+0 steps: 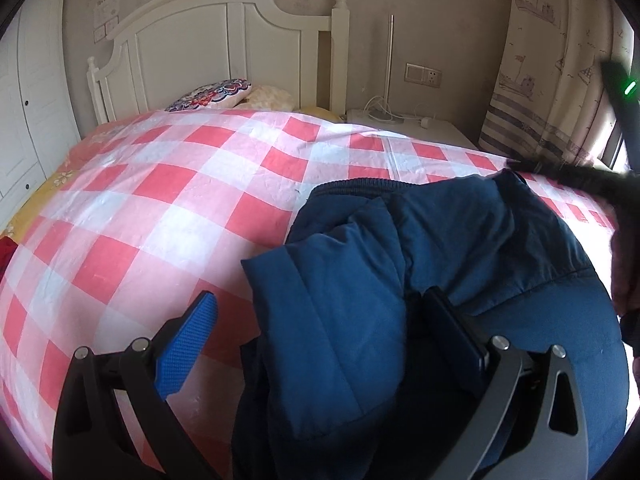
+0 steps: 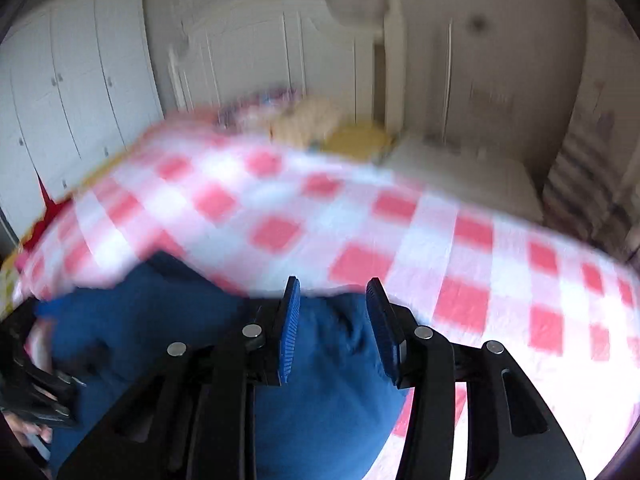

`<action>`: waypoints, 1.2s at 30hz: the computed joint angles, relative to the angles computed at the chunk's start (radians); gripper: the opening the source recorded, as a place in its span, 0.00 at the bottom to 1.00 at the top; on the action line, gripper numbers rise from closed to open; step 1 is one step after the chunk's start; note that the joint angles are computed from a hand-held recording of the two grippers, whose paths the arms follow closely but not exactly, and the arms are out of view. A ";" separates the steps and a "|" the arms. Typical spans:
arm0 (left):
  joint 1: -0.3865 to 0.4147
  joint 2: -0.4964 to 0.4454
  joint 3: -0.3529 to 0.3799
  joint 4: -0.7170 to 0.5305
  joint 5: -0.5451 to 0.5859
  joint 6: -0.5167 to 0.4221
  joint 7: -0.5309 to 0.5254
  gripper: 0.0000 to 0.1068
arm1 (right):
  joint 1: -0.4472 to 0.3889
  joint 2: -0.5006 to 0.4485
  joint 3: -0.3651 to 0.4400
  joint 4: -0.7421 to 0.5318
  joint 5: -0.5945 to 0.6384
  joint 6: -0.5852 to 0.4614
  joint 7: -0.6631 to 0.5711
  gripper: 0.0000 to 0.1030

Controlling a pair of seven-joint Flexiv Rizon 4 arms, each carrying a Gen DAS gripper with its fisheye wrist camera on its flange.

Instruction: Fold large clothes

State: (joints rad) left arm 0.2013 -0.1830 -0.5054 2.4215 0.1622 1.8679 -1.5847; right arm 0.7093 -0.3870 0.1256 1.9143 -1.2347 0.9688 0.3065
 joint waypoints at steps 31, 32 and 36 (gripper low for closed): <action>0.431 -0.051 -0.481 0.041 -0.059 -0.082 0.044 0.95 | 0.185 -0.231 0.005 -0.416 0.437 -0.351 -0.671 0.48; 0.463 -0.063 -0.515 0.042 -0.062 -0.091 0.049 0.95 | 0.191 -0.227 0.000 -0.412 0.441 -0.350 -0.672 0.49; 0.627 -0.140 -0.688 0.049 -0.060 -0.141 0.057 0.95 | 0.199 -0.141 -0.011 -0.307 0.410 -0.271 -0.538 0.74</action>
